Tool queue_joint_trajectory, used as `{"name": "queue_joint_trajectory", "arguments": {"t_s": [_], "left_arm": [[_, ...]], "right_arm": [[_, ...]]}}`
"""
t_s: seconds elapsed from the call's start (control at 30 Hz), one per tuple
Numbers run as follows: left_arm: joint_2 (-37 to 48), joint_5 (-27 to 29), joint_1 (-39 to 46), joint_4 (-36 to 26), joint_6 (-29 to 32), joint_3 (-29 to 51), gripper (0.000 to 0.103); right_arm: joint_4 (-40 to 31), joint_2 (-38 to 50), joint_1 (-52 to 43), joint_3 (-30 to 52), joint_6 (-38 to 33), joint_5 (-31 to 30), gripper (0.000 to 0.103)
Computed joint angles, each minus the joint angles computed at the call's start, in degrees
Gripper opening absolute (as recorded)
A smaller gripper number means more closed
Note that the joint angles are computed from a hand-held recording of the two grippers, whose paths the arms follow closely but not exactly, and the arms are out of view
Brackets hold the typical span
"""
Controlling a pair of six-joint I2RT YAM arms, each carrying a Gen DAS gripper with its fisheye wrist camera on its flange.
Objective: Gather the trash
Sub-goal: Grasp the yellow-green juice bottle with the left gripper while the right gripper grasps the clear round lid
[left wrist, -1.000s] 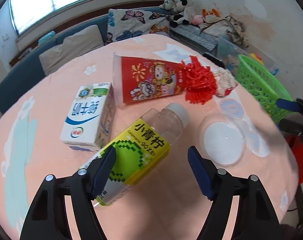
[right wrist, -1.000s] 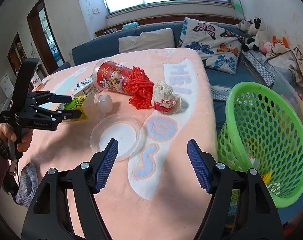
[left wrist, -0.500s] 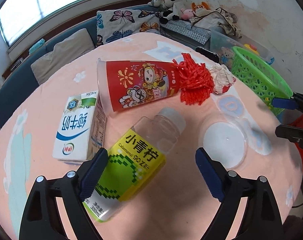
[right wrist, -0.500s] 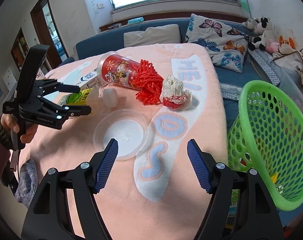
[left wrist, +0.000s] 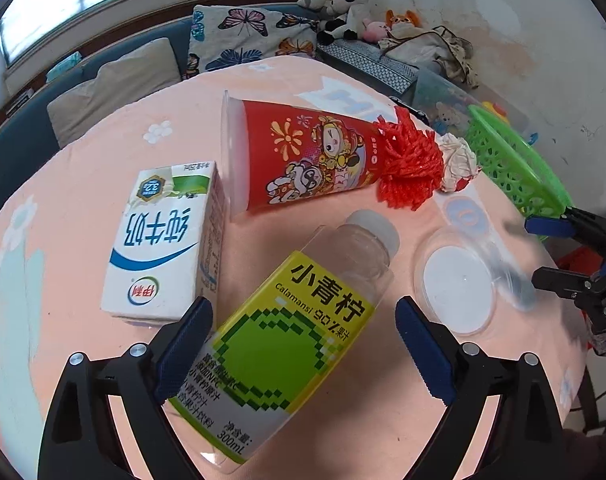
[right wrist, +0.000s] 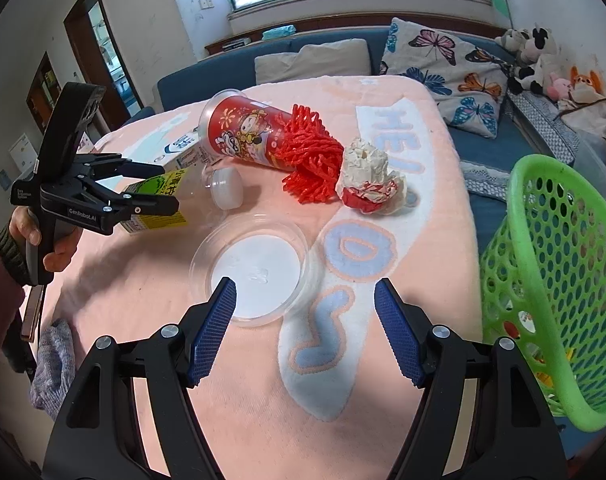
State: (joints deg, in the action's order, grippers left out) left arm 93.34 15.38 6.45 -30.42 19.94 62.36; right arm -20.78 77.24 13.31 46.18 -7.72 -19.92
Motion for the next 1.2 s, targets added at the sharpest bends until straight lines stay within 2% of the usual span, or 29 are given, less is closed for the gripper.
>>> {"name": "queue_joint_trajectory", "arguments": {"t_s": [0.07, 0.2, 0.33, 0.4, 0.5, 0.53, 0.6, 0.63, 0.9, 1.07, 1.2], "left_arm": [[0.64, -1.08, -0.96, 0.17, -0.07, -0.06, 0.088], [2.58, -1.04, -1.99, -3.21, 0.15, 1.02, 0.068], [3.33, -3.33, -3.42, -2.97, -1.19, 0.59, 0.069], [3.48, -2.88, -3.15, -2.47, -3.18, 1.00, 0.079], [3.06, -3.42, -3.64, -0.78, -5.06, 1.08, 0.078], [3.15, -4.11, -4.02, -0.09, -5.58, 0.99, 0.076], [4.02, -4.45, -4.47, 0.07, -6.13, 1.32, 0.060], [3.88, -4.53, -4.70, 0.94, -6.97, 0.72, 0.059], [-1.03, -5.40, -2.79, 2.62, -10.83, -3.73, 0.056], [-4.72, -4.87, -0.36, 2.45, -12.04, -5.54, 0.056], [-7.63, -4.10, 1.17, 2.06, -12.06, -6.78, 0.056]], "right_arm": [[0.14, 0.48, 0.13, 0.25, 0.05, -0.04, 0.072], [0.08, 0.81, 0.05, 0.48, -0.27, -0.64, 0.072], [0.23, 1.36, 0.25, 0.51, -0.21, -0.84, 0.072], [0.22, 1.60, 0.44, 0.54, -0.22, -0.95, 0.072], [0.22, 1.94, 1.40, 0.63, -0.41, -0.36, 0.072], [0.23, 2.16, 1.80, 0.72, -0.42, -0.20, 0.072], [0.39, 2.49, 2.74, 0.81, -0.08, 0.15, 0.072], [0.54, 2.63, 3.21, 0.77, 0.04, 0.33, 0.073], [1.21, 5.83, 7.42, 1.86, 0.70, 2.47, 0.079], [2.71, 8.82, 11.74, 3.22, 1.02, 6.79, 0.089], [5.05, 12.04, 14.12, 4.09, 2.30, 10.26, 0.091]]}}
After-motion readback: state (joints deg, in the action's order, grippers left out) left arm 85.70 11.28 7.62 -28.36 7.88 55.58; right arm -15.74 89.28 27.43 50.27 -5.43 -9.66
